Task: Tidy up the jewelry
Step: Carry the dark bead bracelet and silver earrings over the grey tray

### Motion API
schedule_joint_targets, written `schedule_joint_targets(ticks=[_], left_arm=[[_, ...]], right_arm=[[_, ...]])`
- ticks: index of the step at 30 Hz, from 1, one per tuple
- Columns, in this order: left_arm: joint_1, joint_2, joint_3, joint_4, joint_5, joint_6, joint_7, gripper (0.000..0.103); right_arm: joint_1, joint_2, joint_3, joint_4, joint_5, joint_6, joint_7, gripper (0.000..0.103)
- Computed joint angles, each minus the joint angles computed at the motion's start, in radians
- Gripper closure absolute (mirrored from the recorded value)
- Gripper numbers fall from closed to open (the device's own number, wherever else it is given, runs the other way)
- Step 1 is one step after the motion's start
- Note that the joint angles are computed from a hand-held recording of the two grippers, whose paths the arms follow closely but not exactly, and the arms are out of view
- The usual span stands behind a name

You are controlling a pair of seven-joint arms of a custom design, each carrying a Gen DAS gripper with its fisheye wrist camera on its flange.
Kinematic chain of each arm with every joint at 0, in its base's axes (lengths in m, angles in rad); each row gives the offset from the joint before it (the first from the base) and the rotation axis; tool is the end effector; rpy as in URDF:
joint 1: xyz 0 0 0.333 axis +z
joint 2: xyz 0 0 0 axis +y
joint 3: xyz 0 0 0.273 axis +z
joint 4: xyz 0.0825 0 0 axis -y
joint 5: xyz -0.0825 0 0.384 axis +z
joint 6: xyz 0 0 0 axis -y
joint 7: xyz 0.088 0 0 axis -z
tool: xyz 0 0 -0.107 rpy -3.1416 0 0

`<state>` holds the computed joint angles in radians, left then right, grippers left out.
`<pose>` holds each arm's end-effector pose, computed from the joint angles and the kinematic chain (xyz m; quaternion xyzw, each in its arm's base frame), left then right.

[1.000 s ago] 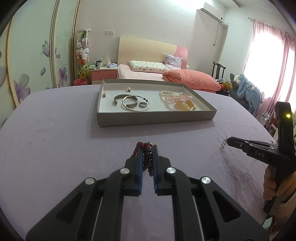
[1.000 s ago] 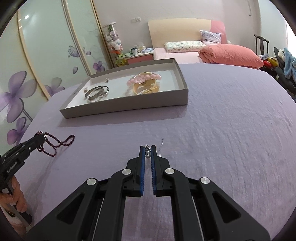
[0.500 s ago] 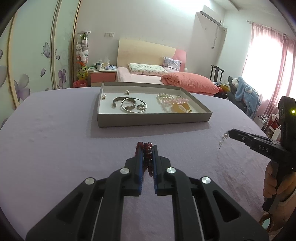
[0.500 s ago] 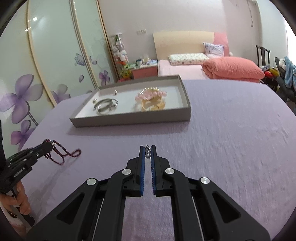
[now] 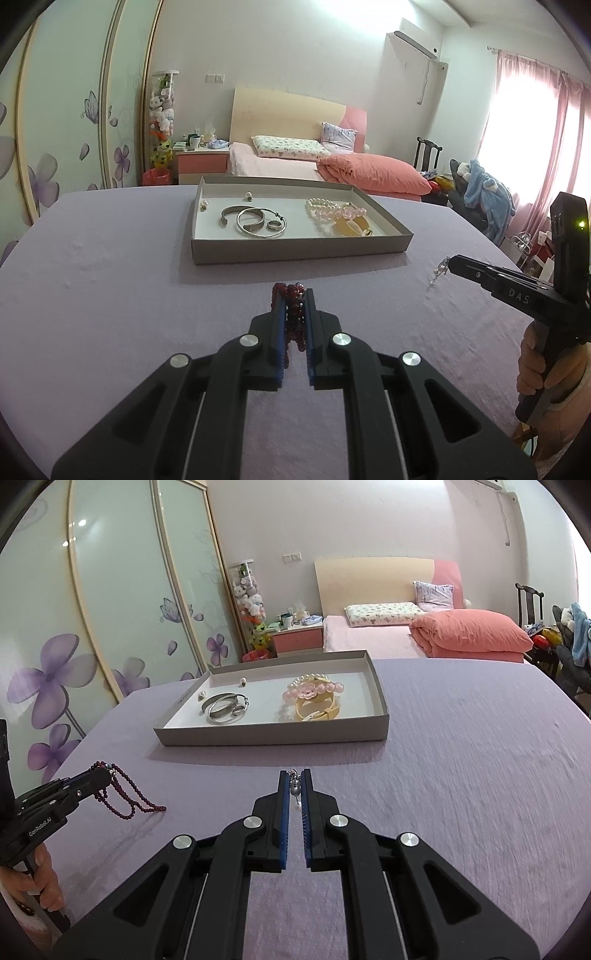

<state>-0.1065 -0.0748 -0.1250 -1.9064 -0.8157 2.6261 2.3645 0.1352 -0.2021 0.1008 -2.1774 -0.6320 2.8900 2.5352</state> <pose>0.5781 -0.1205 0.5725 -0.4607 0.7517 -0.4432 0.1621 0.5219 0.1642 0.5345 -0.5664 0.6789 -0.2843 0.3706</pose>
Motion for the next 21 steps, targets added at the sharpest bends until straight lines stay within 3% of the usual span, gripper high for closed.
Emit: schedule_joint_targets(ticks=[10,17,21], left_arm=[[-0.007,0.013,-0.004,0.023,-0.012,0.034,0.015,0.093],[-0.002,0.11,-0.025,0.172,-0.017,0.104,0.001,0.093],[0.006,0.178,-0.052,0.262,0.014,0.143,-0.013,0.093]], right_arm=[[-0.033,-0.001,0.018,0.021,-0.091,0.019,0.072,0.096],[-0.092,0.055,0.046,0.154,-0.409,0.03,0.3,0.096],[-0.074,0.113,0.014,0.243,-0.562,0.041,0.415,0.096]])
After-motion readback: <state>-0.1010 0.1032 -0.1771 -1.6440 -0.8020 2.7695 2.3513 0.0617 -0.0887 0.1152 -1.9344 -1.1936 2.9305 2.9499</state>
